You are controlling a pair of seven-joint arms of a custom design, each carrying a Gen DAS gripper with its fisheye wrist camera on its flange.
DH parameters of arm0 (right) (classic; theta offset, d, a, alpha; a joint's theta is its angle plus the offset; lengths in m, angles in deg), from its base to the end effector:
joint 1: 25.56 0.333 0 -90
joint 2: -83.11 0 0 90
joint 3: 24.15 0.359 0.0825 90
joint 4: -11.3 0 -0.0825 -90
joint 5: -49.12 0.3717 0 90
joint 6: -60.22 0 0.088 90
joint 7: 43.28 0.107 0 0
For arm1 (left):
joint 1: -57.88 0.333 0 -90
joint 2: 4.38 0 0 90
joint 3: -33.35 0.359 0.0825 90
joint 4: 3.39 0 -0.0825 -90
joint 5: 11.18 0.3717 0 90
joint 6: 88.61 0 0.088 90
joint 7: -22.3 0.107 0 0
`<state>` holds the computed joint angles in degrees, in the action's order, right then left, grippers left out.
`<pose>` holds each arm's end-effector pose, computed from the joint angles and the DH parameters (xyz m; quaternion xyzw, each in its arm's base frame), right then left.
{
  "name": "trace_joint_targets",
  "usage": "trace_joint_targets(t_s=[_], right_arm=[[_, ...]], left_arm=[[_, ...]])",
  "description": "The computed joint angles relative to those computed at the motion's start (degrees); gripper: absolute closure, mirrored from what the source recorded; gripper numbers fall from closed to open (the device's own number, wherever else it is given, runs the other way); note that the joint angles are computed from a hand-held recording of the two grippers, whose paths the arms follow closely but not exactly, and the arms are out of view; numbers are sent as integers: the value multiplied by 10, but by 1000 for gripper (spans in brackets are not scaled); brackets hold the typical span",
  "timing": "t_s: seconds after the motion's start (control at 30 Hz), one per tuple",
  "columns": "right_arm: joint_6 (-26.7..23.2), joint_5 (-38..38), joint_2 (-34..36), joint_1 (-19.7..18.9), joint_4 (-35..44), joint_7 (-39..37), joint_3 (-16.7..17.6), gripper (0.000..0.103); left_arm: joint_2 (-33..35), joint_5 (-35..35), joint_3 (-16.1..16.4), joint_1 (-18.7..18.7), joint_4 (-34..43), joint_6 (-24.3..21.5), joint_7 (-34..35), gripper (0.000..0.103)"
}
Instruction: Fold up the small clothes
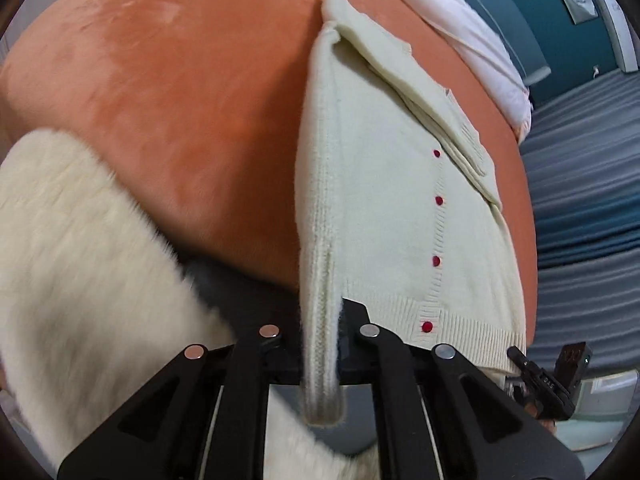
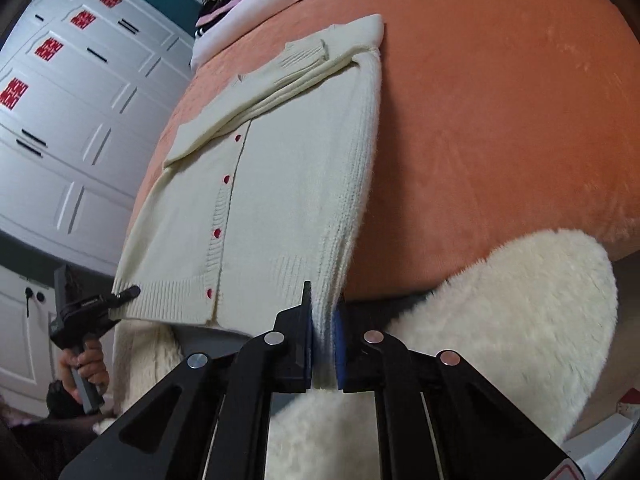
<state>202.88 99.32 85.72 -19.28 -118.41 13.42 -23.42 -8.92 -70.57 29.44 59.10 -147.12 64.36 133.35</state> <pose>0.5302 0.0612 0.4078 -0.6869 0.6627 0.0822 0.2867 0.4598 0.0039 0.3775 0.8158 -0.4982 0.2838 0.0750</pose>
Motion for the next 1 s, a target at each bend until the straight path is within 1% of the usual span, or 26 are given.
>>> trace_joint_targets(t_s=[0.07, 0.13, 0.17, 0.2, 0.23, 0.27, 0.33, 0.4, 0.43, 0.47, 0.5, 0.53, 0.57, 0.6, 0.63, 0.67, 0.7, 0.73, 0.77, 0.8, 0.83, 0.87, 0.9, 0.93, 0.97, 1.0], right_arm=[[-63, -47, -33, -7, -21, 3, -10, 95], [-130, -66, -65, -11, -35, -9, -23, 95], [-156, -68, -78, -11, -37, -12, -30, 95], [-176, -57, -89, -11, -32, -21, -37, 95], [-181, -39, -97, -8, -22, -38, -42, 94], [-171, -19, -100, -3, -6, -59, -45, 94], [-131, 52, -80, 6, 40, -115, -49, 93], [-58, 158, -32, 11, 100, -179, -42, 93], [-23, 212, 6, 10, 138, -198, -34, 91], [10, 257, 43, 7, 174, -207, -24, 86], [52, 293, 84, 6, 211, -206, -12, 83], [95, 312, 122, 7, 244, -192, -2, 69], [150, 297, 151, 18, 267, -144, 3, 57], [201, 256, 174, 39, 281, -75, -5, 57], [227, 248, 187, 40, 287, -46, 3, 57], [237, 274, 190, 31, 285, -55, 18, 53], [245, 303, 190, 21, 280, -76, 35, 48], [254, 317, 192, 16, 278, -92, 47, 41], [270, 308, 197, 18, 275, -93, 54, 40], [280, 263, 202, 26, 269, -68, 50, 40], [281, 212, 206, 34, 264, -34, 40, 40], [275, 151, 215, 49, 265, 18, 21, 40], [261, 112, 223, 54, 270, 53, 8, 40], [249, 96, 224, 49, 268, 64, 8, 39], [237, 68, 234, 51, 278, 89, 2, 38], [226, 25, 251, 63, 295, 130, -15, 38]], left_arm=[[-46, 43, 9, 10, -33, -52, -24, 96], [-94, 73, 20, 17, -57, -101, -42, 96], [-113, 78, 26, 20, -59, -119, -50, 96], [-128, 73, 32, 20, -55, -125, -53, 95], [-131, 67, 34, 20, -42, -117, -51, 95], [-123, 53, 37, 16, -19, -103, -38, 95], [-79, -23, 48, -2, 50, -60, 35, 93], [-7, -80, 37, -7, 134, 9, 95, 91], [35, -118, 30, -7, 180, 38, 135, 82], [79, -145, 21, -2, 227, 55, 169, 56], [114, -145, 9, 2, 260, 79, 178, 44], [150, -110, 14, -13, 285, 135, 147, 33], [181, -44, 38, -48, 299, 189, 75, 28], [203, 45, 56, -63, 307, 211, -8, 28], [219, 104, 74, -76, 312, 219, -61, 28], [225, 123, 73, -71, 312, 217, -76, 25], [223, 112, 51, -50, 305, 220, -56, 22], [225, 124, 50, -47, 299, 227, -64, 13], [223, 129, 44, -39, 288, 236, -67, 12], [227, 130, 31, -27, 286, 237, -63, 12], [243, 155, 38, -27, 300, 216, -81, 12], [251, 187, 54, -37, 308, 193, -112, 12], [261, 198, 50, -30, 317, 175, -122, 12], [274, 204, 39, -18, 329, 157, -125, 12], [291, 224, 43, -17, 350, 136, -146, 12], [305, 237, 40, -12, 369, 118, -159, 12]])
